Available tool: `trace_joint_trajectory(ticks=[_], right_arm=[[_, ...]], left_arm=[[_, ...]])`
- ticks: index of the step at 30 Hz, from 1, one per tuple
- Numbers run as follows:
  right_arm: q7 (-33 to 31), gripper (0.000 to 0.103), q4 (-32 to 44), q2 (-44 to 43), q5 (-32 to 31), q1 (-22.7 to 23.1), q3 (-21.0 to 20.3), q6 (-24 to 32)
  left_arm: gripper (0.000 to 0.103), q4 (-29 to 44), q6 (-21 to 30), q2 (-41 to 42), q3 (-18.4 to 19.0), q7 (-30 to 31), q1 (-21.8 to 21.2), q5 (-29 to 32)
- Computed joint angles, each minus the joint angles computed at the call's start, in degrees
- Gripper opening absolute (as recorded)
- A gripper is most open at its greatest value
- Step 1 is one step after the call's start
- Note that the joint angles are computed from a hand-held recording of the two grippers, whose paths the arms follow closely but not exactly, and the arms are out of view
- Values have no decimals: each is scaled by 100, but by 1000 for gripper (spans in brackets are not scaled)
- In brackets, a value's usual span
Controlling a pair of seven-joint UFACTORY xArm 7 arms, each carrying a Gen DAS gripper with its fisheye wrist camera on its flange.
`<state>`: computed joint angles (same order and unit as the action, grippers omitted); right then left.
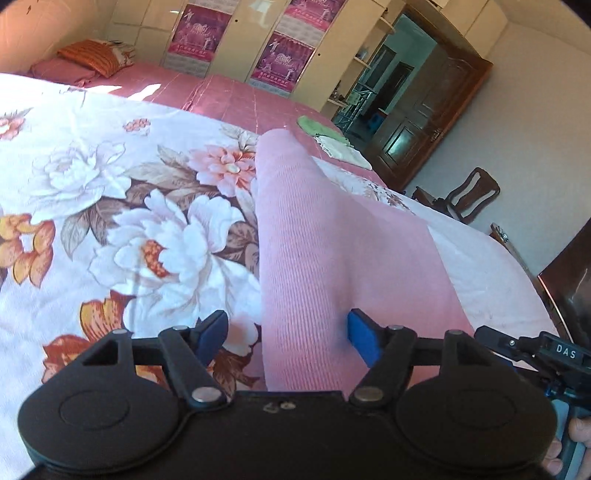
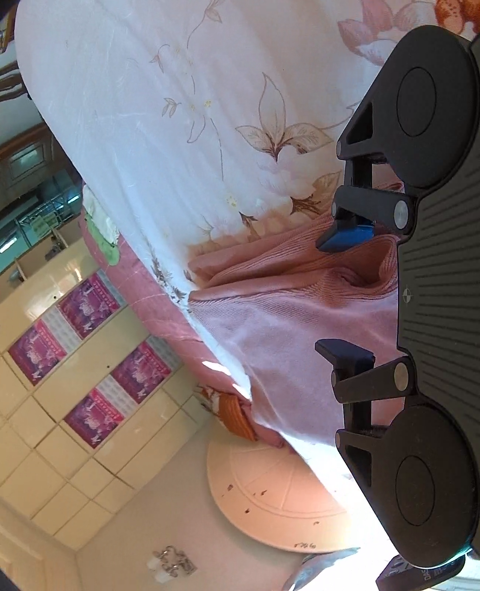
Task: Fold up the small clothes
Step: 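Lift the edge with both tools and fold it over toward the collar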
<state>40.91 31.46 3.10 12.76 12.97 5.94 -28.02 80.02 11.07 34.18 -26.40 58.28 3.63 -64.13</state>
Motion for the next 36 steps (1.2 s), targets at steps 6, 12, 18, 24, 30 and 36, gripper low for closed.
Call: trace_joint_trajectory(ticks=[6, 12, 18, 24, 30, 36], right_arm=[[626, 49, 547, 441, -1693, -690, 87, 353], [431, 49, 1086, 835, -2365, -990, 213, 599], [-478, 9, 1279, 860, -2020, -574, -77, 1036], [-1333, 8, 948, 524, -1000, -205, -294, 751], [-423, 8, 753, 675, -1903, -1164, 293, 670], [-464, 11, 733, 638, -1478, -798, -86, 261]], left_arm=[[76, -79, -70, 12, -111, 339, 83, -255], [76, -74, 45, -56, 131, 147, -91, 47], [77, 419, -80, 275, 31, 520, -47, -119], [70, 590, 181, 381, -36, 246, -166, 397], [77, 656, 197, 589, 12, -307, -304, 1040], [70, 458, -252, 522, -843, 373, 456, 585]])
